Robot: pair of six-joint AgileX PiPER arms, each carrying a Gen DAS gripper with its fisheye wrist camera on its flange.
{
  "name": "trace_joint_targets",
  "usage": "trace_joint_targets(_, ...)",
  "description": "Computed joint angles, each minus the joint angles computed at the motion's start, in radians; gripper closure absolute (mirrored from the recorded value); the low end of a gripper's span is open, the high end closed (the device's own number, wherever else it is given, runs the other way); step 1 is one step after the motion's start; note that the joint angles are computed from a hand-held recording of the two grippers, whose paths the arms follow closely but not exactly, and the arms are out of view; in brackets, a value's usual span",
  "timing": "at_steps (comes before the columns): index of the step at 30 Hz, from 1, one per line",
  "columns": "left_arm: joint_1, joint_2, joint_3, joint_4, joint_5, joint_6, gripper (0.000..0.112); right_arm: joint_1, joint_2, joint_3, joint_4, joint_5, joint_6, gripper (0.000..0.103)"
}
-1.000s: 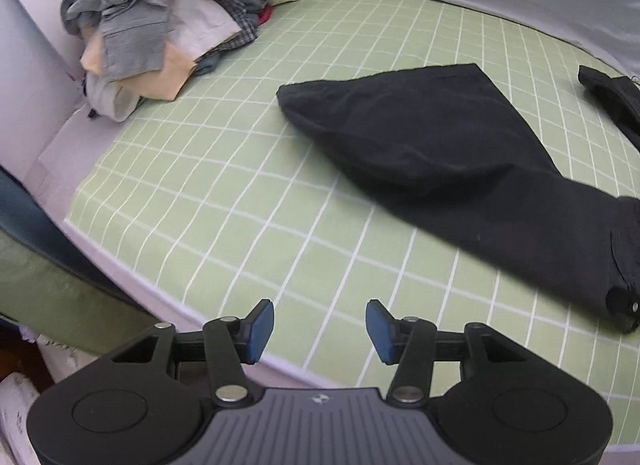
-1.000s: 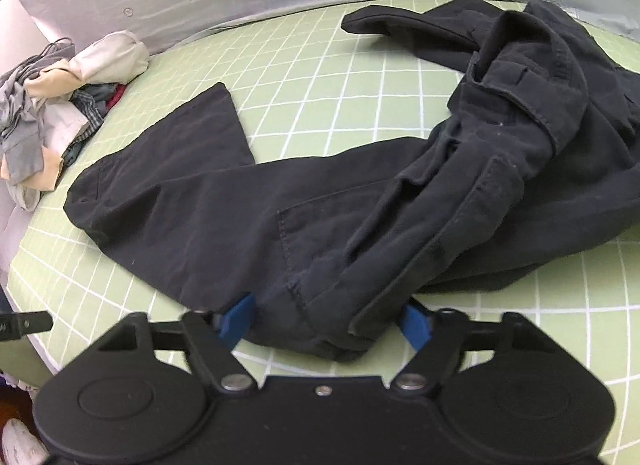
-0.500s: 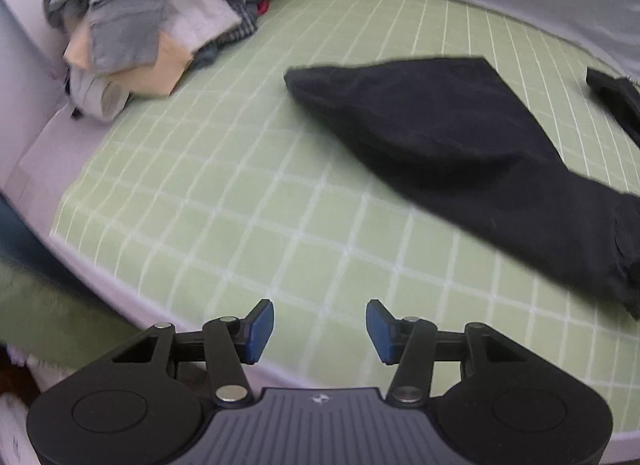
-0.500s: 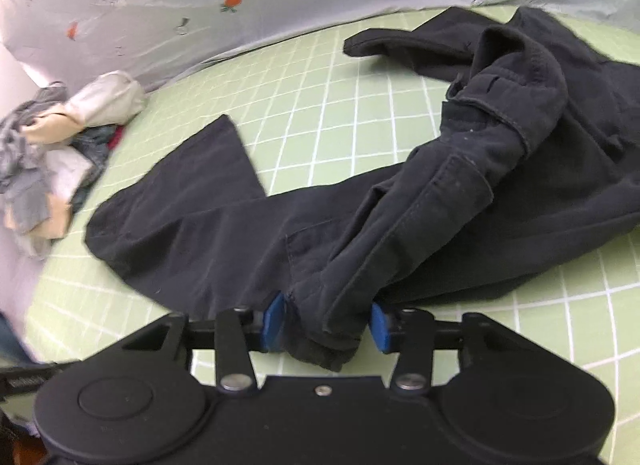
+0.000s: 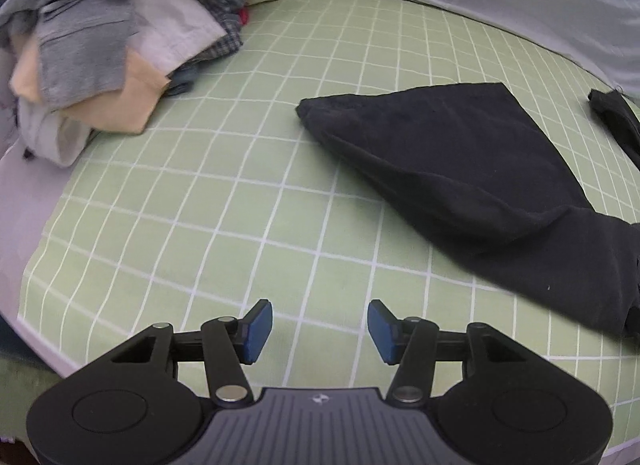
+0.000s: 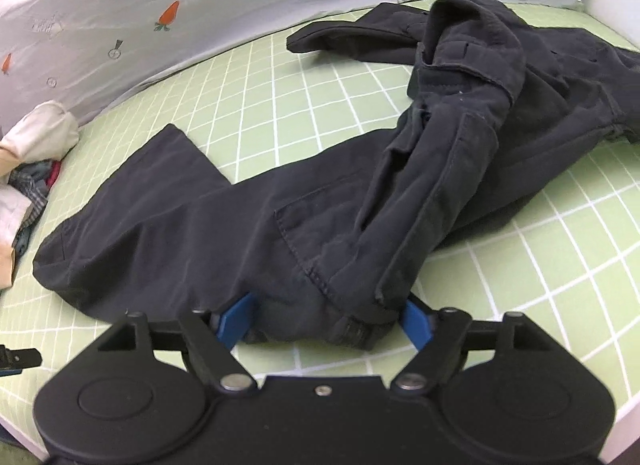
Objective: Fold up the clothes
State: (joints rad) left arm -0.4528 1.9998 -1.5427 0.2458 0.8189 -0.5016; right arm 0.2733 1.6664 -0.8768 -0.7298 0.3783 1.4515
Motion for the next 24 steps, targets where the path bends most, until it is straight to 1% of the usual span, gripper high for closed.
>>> trace_joint_targets(2,0.004,0.009,-0.010,-0.014,-0.008,0.039,0.057,0.000,-0.001,-0.003,0.046,-0.007,-0.042,0.017)
trace_joint_targets(3,0.006,0.012,-0.012,-0.023,-0.012,0.057,0.056,0.006,-0.001,-0.002,0.032,-0.005,-0.022,0.017)
trace_joint_targets(6,0.014,0.029,-0.027,-0.049,-0.013,0.100,0.056,0.022,-0.002,0.001,0.009,-0.001,0.024,0.018)
trace_joint_targets(7,0.017,0.033,-0.029,-0.055,-0.014,0.107,0.056,0.021,-0.006,0.001,0.028,0.000,0.015,0.021)
trace_joint_targets(9,0.022,0.037,-0.033,-0.059,-0.013,0.109,0.056,0.007,-0.017,0.014,0.021,-0.028,0.042,0.045)
trace_joint_targets(11,0.027,0.043,-0.042,-0.060,-0.009,0.107,0.056,-0.009,-0.029,0.027,0.021,-0.066,0.065,0.052)
trace_joint_targets(12,0.029,0.047,-0.049,-0.060,-0.006,0.103,0.056,-0.014,-0.033,0.028,0.019,-0.080,0.073,0.058)
trace_joint_targets(15,0.034,0.056,-0.069,-0.051,0.001,0.084,0.056,-0.026,-0.040,-0.004,0.015,-0.100,0.064,0.069)
trace_joint_targets(18,0.036,0.066,-0.095,-0.044,0.009,0.069,0.056,-0.046,-0.045,-0.049,0.006,-0.124,0.056,0.074)
trace_joint_targets(21,0.041,0.098,-0.156,-0.059,0.034,0.074,0.056,-0.092,-0.018,-0.133,0.052,-0.147,-0.028,0.079)
trace_joint_targets(24,0.039,0.143,-0.242,-0.074,0.068,0.085,0.056,-0.151,0.024,-0.219,0.216,-0.185,-0.204,0.080)
